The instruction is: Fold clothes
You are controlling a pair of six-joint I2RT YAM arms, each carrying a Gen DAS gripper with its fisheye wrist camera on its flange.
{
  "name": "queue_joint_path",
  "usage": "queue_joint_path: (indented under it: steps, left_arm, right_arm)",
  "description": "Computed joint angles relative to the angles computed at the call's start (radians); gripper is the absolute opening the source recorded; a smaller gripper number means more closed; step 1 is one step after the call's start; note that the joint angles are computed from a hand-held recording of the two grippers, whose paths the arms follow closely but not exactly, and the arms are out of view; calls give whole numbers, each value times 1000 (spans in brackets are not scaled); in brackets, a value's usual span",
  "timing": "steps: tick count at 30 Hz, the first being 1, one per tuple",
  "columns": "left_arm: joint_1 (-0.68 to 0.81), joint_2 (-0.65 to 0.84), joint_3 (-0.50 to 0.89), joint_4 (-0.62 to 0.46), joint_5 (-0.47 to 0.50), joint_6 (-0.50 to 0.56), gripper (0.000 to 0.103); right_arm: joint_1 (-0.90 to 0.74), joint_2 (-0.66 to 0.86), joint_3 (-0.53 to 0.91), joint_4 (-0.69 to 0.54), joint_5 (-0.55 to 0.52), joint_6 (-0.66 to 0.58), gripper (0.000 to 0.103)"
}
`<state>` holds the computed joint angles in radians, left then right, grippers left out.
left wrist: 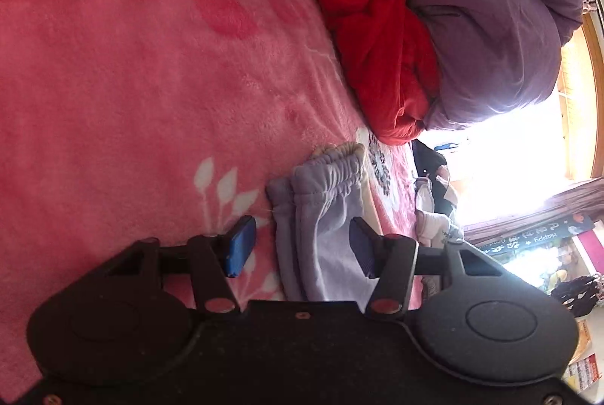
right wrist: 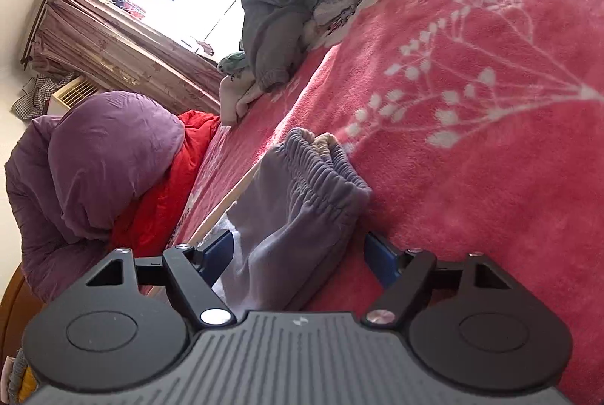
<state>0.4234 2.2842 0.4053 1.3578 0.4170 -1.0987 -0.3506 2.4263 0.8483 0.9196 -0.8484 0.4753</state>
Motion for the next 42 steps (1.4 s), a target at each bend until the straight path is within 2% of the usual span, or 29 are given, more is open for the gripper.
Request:
queue_joint_path:
  steps: [3, 6, 10, 11, 16, 20, 24, 28, 32, 37, 42]
  left_arm:
    - [-11, 32, 50, -9, -7, -14, 54]
    - [-23, 55, 101, -41, -26, 2, 48]
    - [-16, 125, 147, 12, -14, -5, 39]
    - [-13, 135, 155, 14, -11, 0, 35]
    - [-11, 157, 164, 46, -6, -10, 33]
    - [-52, 103, 116, 73, -78, 27, 20]
    - [-162, -33, 36, 85, -216, 96, 18]
    - [-358, -200, 0, -13, -469, 273, 18]
    - [-565, -257, 48, -124, -717, 457, 18]
    - [-782, -195, 179, -208, -956, 740, 18]
    - [-942, -74, 312, -221, -1098, 1055, 18]
  right_arm:
    - [9, 4, 26, -45, -24, -29, 78]
    - [28, 2, 63, -115, -15, -90, 78]
    - [29, -1, 89, -176, -36, -158, 78]
    - [25, 2, 96, -182, -47, -161, 78]
    - [16, 33, 142, -179, -74, -121, 78]
    - [25, 55, 164, -145, -61, -82, 78]
    - [26, 60, 171, -141, -61, -82, 78]
    - [19, 64, 173, -139, -71, -88, 78]
    - [16, 68, 181, -148, -80, -93, 78]
    - [8, 72, 204, -183, -104, -99, 78]
    - [8, 73, 211, -189, -107, -91, 78]
